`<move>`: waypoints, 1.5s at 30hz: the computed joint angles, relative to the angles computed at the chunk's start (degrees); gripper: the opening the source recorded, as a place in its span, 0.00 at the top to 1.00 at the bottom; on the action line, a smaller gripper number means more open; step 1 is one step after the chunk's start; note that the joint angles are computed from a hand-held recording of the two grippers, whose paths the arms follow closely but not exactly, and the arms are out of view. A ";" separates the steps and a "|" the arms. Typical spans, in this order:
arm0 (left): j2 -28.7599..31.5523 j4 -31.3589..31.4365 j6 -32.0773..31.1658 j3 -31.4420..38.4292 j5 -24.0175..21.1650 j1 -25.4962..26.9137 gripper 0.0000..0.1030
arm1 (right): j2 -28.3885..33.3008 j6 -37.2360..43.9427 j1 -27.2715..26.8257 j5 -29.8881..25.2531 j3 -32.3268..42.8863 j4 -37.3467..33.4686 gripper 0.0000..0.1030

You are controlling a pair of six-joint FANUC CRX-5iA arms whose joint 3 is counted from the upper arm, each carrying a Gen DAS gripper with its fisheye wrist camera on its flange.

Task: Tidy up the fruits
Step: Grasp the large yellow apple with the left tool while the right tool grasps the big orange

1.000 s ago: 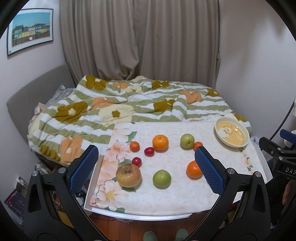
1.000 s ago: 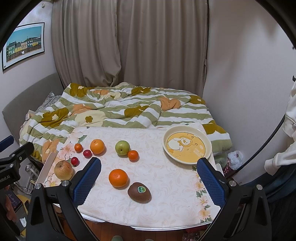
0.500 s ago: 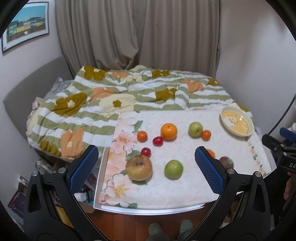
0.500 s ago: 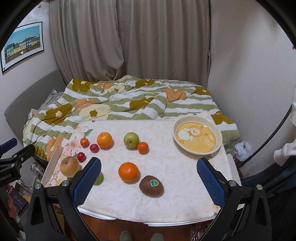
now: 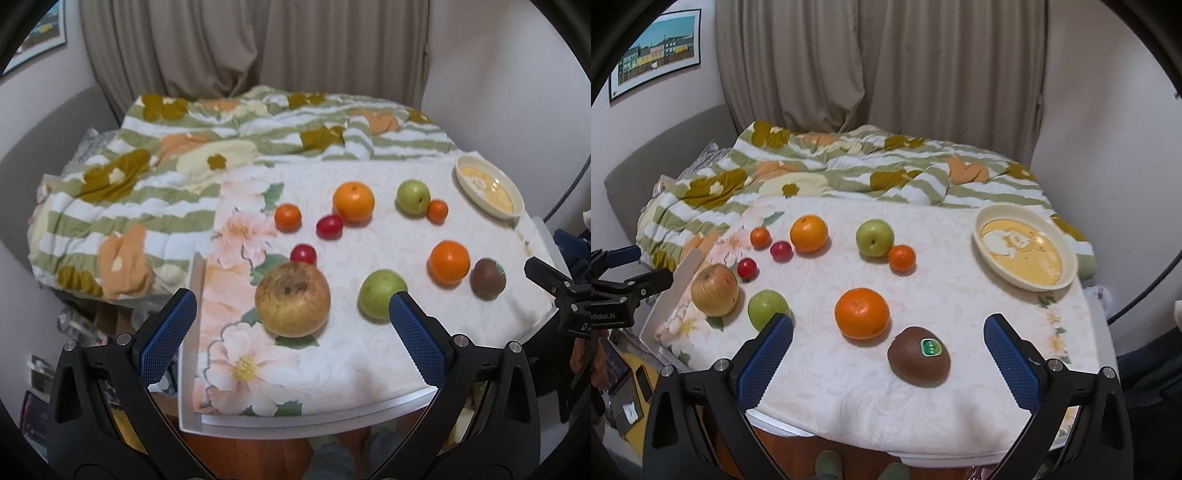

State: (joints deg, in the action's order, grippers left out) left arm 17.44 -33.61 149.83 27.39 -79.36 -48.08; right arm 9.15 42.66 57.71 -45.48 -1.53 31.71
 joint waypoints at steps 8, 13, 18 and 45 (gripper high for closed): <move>0.75 7.00 -1.76 -4.19 4.81 5.31 0.00 | 6.31 18.33 -3.35 -3.27 8.82 -13.56 0.00; 2.40 9.51 -0.39 -4.76 6.12 7.44 0.00 | 10.63 28.27 -4.93 -6.59 14.71 -19.19 0.04; 4.17 10.82 0.77 -4.13 5.89 8.33 0.00 | 14.53 36.28 -6.35 -10.15 20.29 -24.15 0.13; 5.11 12.19 6.71 -4.42 4.04 7.74 0.22 | 21.74 49.37 -8.17 -18.43 30.81 -31.93 0.45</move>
